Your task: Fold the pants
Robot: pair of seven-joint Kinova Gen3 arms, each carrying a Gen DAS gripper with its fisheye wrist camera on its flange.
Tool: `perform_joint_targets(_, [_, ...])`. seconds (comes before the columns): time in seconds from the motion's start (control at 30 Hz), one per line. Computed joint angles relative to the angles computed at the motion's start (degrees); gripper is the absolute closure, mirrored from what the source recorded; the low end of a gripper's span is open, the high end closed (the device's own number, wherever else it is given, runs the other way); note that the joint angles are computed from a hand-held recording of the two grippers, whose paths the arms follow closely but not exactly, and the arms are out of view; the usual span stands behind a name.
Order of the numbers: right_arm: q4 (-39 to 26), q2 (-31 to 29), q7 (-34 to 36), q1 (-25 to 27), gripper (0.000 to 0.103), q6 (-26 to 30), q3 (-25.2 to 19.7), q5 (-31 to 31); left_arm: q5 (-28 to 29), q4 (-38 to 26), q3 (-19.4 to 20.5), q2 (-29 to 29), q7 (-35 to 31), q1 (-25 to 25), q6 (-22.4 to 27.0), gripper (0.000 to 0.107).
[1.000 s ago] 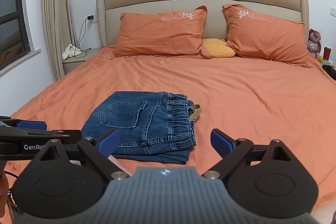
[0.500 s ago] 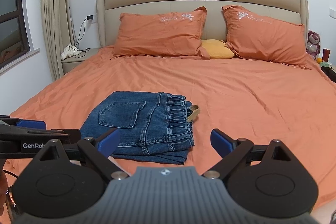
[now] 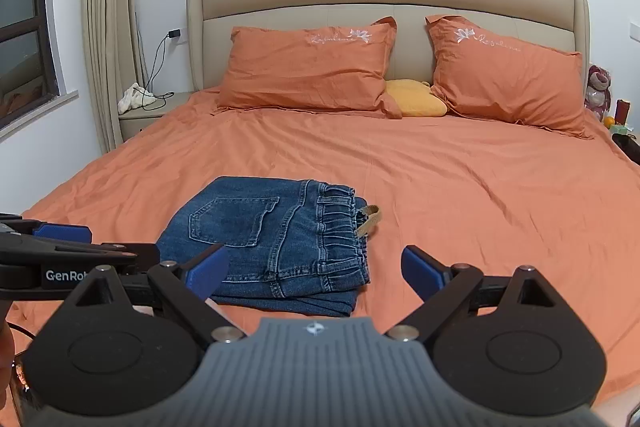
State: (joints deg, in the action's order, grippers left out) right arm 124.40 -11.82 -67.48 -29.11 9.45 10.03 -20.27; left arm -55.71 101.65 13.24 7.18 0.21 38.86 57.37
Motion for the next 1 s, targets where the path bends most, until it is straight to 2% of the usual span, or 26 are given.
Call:
perform_joint_targets(0.33, [-0.01, -0.24, 0.98, -1.07, 0.014, 0.43, 1.37, -0.79, 0.16, -0.33, 0.02, 0.19, -0.15, 0.23, 0.25, 0.018])
perform_joint_targets(1.0, [0.0, -0.88, 0.38, 1.14, 0.013, 1.34, -0.14, -1.27, -1.54, 1.04, 0.58, -0.59, 0.62, 0.14, -0.42, 0.018])
